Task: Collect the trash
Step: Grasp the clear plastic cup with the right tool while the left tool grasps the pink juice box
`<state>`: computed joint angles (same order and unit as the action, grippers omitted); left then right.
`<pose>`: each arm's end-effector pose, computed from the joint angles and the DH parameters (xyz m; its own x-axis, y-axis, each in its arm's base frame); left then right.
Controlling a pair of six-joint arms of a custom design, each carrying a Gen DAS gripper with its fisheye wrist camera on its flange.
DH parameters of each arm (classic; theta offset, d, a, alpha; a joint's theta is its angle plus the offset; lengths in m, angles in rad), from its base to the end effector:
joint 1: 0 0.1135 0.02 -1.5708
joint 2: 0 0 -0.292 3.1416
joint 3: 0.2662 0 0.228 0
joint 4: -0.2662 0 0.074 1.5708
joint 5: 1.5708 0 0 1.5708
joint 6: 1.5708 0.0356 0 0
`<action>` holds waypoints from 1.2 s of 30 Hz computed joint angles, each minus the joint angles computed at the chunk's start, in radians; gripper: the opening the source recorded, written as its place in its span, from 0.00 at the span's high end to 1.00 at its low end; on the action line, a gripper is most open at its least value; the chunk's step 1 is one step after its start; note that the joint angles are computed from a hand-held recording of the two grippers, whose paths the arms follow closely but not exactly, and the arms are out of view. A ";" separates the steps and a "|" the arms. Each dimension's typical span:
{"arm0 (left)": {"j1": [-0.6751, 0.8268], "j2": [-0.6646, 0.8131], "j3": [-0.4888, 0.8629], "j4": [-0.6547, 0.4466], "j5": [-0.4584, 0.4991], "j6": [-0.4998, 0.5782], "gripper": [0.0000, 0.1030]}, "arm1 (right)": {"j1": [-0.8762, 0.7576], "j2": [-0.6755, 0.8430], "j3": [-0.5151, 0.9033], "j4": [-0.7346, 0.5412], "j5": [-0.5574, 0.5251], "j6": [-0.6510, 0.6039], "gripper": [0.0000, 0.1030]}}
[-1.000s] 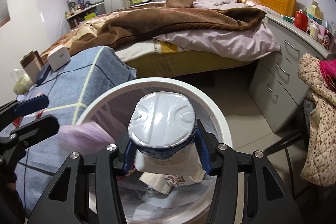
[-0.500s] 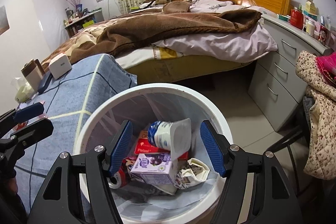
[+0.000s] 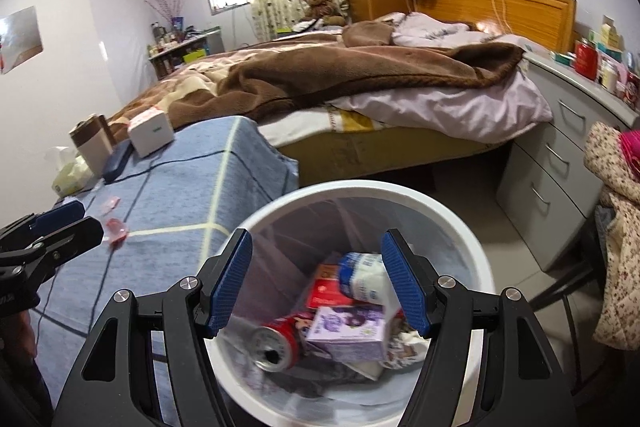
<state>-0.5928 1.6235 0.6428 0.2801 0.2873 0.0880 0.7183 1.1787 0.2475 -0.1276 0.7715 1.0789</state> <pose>0.2351 -0.1705 0.1860 -0.4697 0.4180 -0.7776 0.7597 0.6401 -0.1148 0.1192 0.0712 0.1559 -0.4991 0.4029 -0.7671 0.4772 0.8668 0.1448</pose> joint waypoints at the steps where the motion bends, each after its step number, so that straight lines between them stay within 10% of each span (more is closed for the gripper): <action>1: 0.020 -0.003 -0.005 0.004 0.005 0.002 0.24 | 0.010 0.012 0.006 0.007 0.008 0.002 0.33; 17: 0.380 0.020 0.008 -0.010 0.096 0.058 0.23 | 0.001 0.299 0.095 0.410 -0.103 -0.220 0.33; 36: 0.639 0.236 0.186 -0.128 0.133 0.133 0.21 | -0.058 0.655 0.403 0.465 -0.370 -0.487 0.33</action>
